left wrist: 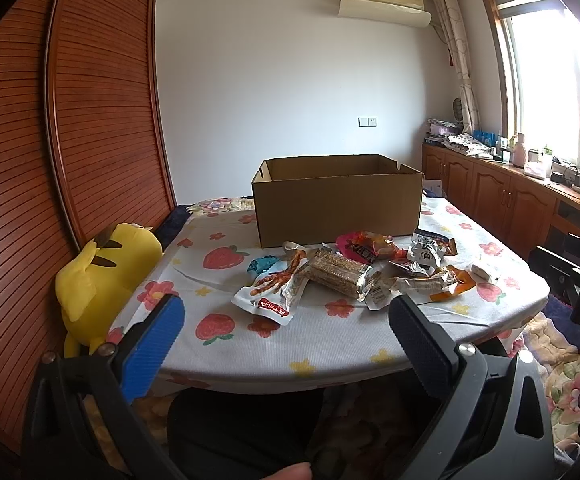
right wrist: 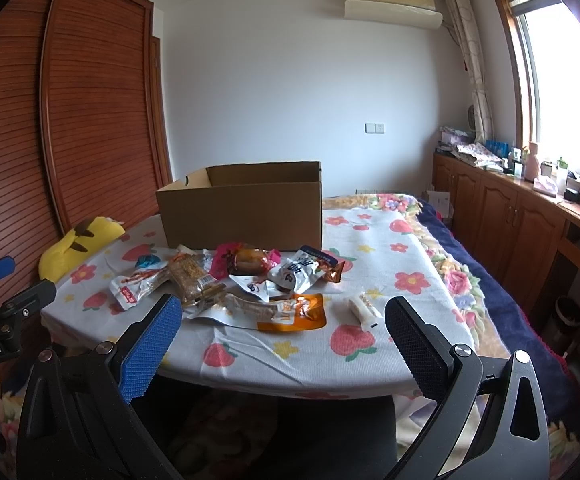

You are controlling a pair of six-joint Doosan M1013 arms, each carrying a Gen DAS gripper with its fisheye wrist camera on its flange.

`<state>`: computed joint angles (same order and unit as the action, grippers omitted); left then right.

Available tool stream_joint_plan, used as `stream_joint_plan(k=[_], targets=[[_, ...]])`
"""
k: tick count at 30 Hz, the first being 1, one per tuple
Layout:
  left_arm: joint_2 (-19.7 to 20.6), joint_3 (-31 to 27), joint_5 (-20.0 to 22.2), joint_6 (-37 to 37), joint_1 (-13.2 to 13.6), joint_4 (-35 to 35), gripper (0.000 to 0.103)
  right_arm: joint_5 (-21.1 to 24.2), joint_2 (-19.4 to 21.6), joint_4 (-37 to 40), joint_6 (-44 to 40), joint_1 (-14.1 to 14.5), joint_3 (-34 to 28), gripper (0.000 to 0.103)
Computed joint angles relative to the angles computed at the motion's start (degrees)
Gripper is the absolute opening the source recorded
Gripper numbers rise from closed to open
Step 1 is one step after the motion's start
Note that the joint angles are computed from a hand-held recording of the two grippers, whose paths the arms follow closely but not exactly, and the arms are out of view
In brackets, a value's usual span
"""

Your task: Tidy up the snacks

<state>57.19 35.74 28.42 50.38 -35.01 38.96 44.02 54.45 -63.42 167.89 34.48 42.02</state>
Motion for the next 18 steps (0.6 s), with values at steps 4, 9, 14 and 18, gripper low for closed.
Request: stream_joint_plan(k=[4, 9, 14, 18], targets=[[-0.03, 0.04, -0.09, 0.22, 0.04, -0.21, 0.103, -0.01, 0.09, -0.09, 0.01, 0.00, -0.05, 0.103], [-0.03, -0.02, -0.03, 0.55, 0.07, -0.60, 0.103, -0.12, 0.30, -0.15, 0.15, -0.04, -0.16, 0.103], [0.13, -0.36, 0.34, 1.65, 0.06, -1.65, 0.103, -0.27, -0.36, -0.21, 0.38, -0.10, 0.85, 0.103], [0.67, -1.20, 0.90, 3.43, 0.27, -3.76, 0.103, -0.45, -0.85, 0.44, -0.10, -0.26, 1.62, 0.103]])
